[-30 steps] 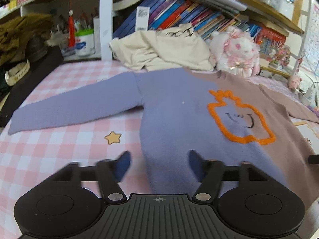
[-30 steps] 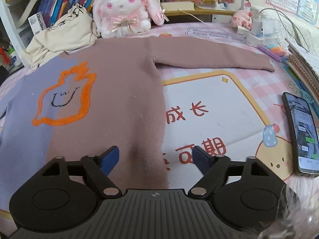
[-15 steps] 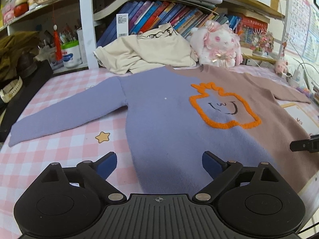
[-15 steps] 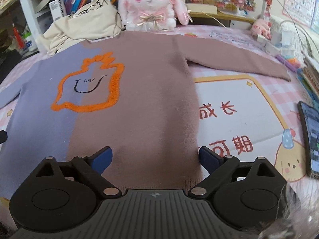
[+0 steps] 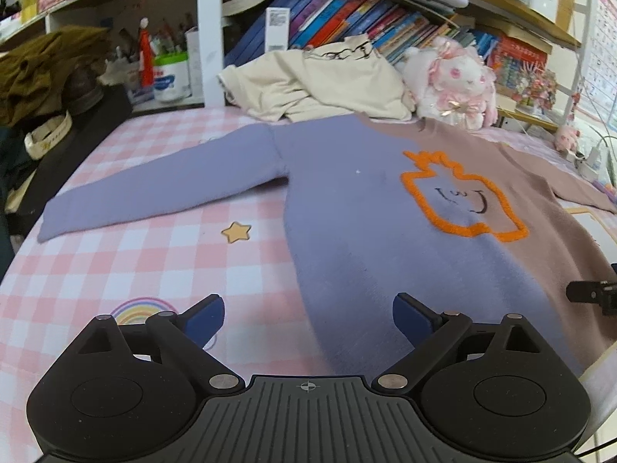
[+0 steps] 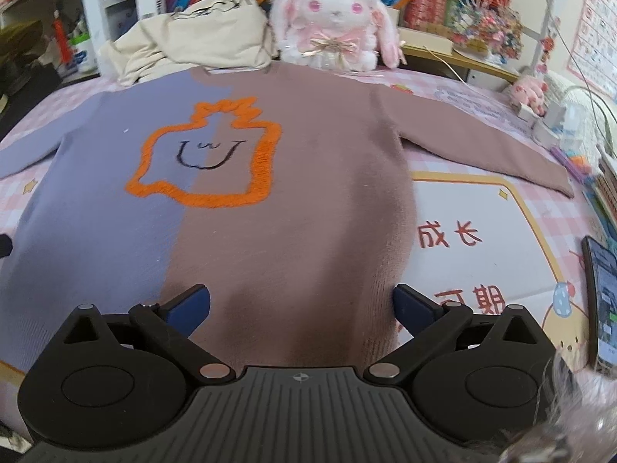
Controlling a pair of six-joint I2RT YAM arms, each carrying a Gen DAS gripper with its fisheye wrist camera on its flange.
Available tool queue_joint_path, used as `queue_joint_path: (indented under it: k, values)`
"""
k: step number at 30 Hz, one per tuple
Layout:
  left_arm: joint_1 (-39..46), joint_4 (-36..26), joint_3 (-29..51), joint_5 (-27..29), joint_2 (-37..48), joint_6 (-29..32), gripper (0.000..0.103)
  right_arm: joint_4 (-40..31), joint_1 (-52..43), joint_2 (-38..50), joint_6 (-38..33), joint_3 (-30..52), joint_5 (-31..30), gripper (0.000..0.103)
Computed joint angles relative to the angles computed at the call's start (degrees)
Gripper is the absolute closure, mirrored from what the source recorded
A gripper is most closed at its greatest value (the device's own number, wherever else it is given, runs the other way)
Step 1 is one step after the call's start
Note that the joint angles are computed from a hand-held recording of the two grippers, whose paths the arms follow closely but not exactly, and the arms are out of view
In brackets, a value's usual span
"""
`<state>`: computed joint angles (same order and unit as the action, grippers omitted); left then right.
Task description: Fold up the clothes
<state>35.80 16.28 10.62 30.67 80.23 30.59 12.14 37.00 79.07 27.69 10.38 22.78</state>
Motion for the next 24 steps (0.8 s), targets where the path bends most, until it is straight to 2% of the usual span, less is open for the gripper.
queue_joint_path:
  k: [9,24]
  values:
    - [3.3,-0.9,-0.7,0.4,-1.1,1.6,0.007,1.1,5.5,4.4,-3.4,3.2,0.8,0.0]
    - [11.2,-2.8,0.4,1.5,0.0,4.1,0.007,4.2,9.9,11.0,-8.1,7.9,-2.5,0.0]
